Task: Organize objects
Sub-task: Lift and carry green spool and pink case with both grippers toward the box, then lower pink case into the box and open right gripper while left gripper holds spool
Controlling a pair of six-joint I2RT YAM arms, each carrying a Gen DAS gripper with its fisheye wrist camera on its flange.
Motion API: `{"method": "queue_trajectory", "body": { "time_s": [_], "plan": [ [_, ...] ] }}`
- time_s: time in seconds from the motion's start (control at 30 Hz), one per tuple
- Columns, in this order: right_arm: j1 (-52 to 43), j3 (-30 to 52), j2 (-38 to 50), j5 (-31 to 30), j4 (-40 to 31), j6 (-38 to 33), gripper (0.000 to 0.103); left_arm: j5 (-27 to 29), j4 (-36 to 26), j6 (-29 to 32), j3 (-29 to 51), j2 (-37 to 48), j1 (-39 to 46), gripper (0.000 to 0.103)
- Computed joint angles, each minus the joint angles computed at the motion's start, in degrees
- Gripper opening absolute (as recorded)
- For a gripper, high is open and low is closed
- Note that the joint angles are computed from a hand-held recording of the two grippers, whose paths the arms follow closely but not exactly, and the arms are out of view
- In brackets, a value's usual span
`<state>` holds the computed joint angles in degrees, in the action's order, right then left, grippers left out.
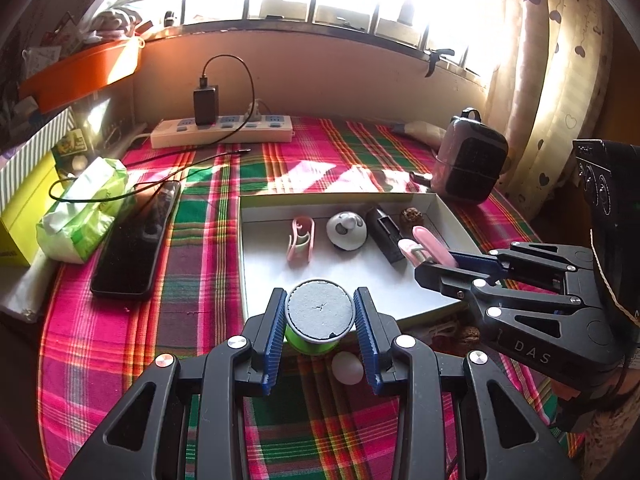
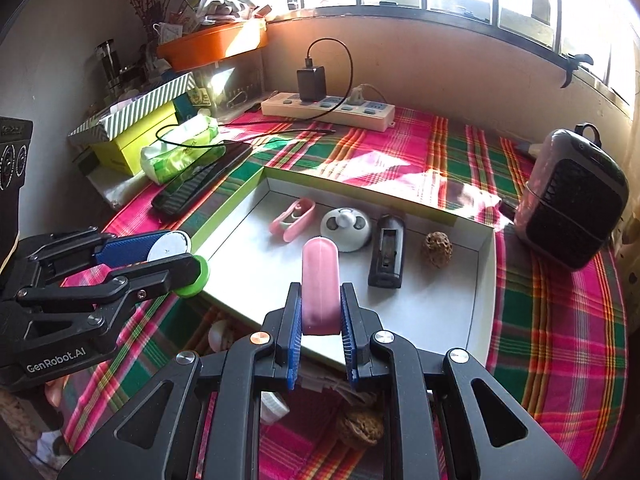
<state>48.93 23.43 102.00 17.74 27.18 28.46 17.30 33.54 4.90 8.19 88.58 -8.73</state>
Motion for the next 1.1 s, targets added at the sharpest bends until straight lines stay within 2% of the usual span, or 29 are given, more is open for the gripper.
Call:
{"method": "queue_trajectory", "body": {
  "time_s": [0.47, 0.97, 1.1],
  "plan": [
    [-6.3, 10.4, 10.2, -7.3, -2.9, -6.9, 0.019, 0.5, 1.1, 0.6, 7.8, 11.5, 1.3, 0.032],
    [-7.8, 16.7, 15.8, -9.0, -6.7, -10.4, 0.019, -0.9, 2.3, 1.2, 11.6, 18.8, -0.5, 0.032],
    [-7.9, 17.4, 16.4, -9.4, -7.1, -10.6, 0.019, -2.7, 3.5, 1.0, 11.9, 20.2, -2.0, 0.032]
  ]
}}
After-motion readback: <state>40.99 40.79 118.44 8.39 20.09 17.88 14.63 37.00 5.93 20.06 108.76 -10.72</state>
